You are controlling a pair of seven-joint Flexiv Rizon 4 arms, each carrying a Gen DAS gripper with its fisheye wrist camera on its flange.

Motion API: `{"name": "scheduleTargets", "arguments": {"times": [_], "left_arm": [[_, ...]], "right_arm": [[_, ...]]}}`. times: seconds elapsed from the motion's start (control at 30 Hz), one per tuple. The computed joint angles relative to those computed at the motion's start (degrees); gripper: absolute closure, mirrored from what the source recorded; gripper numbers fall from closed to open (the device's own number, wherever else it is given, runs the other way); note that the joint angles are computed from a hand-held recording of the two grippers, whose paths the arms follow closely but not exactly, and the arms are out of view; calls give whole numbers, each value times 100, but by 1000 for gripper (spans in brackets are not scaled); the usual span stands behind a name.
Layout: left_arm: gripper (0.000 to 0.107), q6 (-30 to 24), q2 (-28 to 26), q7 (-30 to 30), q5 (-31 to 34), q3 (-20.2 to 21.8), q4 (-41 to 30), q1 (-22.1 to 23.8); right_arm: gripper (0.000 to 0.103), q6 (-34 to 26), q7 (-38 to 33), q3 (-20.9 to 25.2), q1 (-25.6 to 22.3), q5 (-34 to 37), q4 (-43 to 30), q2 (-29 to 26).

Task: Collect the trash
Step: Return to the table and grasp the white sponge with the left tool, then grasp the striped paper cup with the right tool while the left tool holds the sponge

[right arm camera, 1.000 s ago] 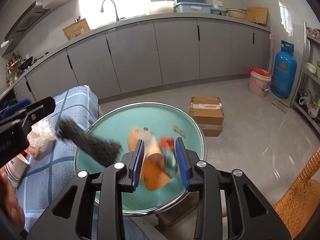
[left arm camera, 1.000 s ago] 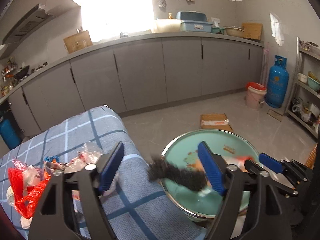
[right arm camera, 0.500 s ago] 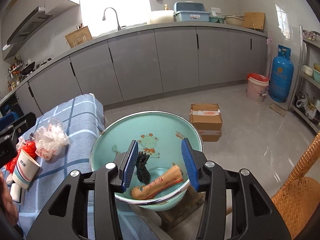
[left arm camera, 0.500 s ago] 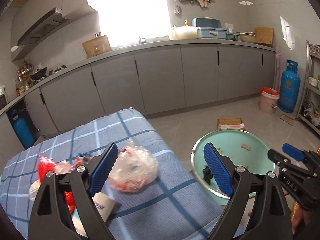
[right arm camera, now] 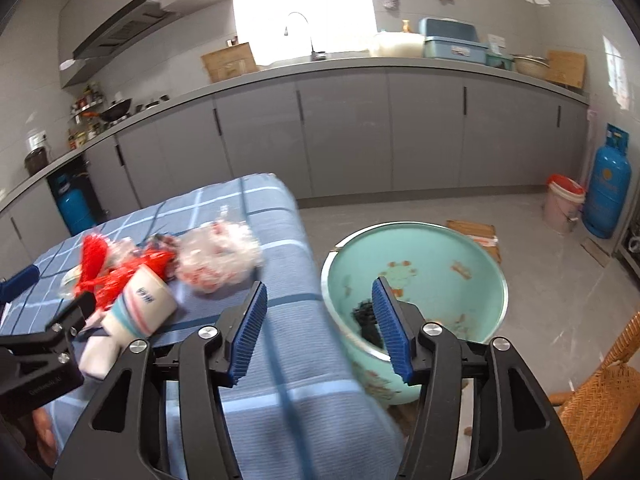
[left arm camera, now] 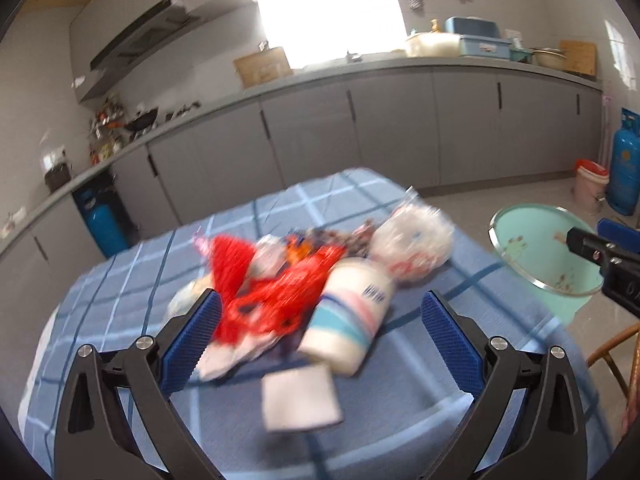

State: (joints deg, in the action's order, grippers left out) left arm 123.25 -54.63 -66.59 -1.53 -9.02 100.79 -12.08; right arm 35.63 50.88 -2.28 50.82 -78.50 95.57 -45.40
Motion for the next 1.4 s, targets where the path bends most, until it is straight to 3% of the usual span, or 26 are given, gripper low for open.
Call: {"name": "scheduleTargets", "arguments": {"times": [0.2, 0.5, 0.6, 0.63, 0.67, 0.77, 0.93, 1.1, 1.27, 1.4], "left_arm": [[9, -675, -51, -232, 83, -293, 98, 584], [9, -1214, -323, -167, -168, -64, -200, 341], [11, -1286, -365, -110, -106, -178, -202, 445], [17, -1273, -375, -93, -68, -221, -194, 494], [31, -1310, -374, -76, -48, -260, -193, 529], [52, -1587, -403, 58, 250, -859, -156, 1094], [54, -1349, -307, 50, 435, -1061, 67, 1409], [55, -830, -237, -202, 477, -905, 85, 1530], [55, -166, -258, -465, 10, -99, -82, 1001], [55, -225, -366, -545, -180, 62, -274, 960]], "right_arm": [[42, 227, -739, -80, 180, 207, -789, -494], [32, 176, -1171, -299, 476, 638, -1218, -774], [28, 169, -1354, -357, 540, 763, -1372, -856], [27, 152, -1401, -380, 565, 796, -1414, -878], [26, 125, -1466, -398, 589, 836, -1468, -902], [24, 78, -1615, -449, 641, 939, -1609, -975], [21, 71, -1802, -507, 669, 1141, -1858, -1100], [20, 226, -2029, -607, 635, 1365, -2368, -1356], [16, 351, -2312, -722, 556, 1874, -3175, -1798], [16, 246, -2684, -757, 460, 2522, -4099, -2339]]}}
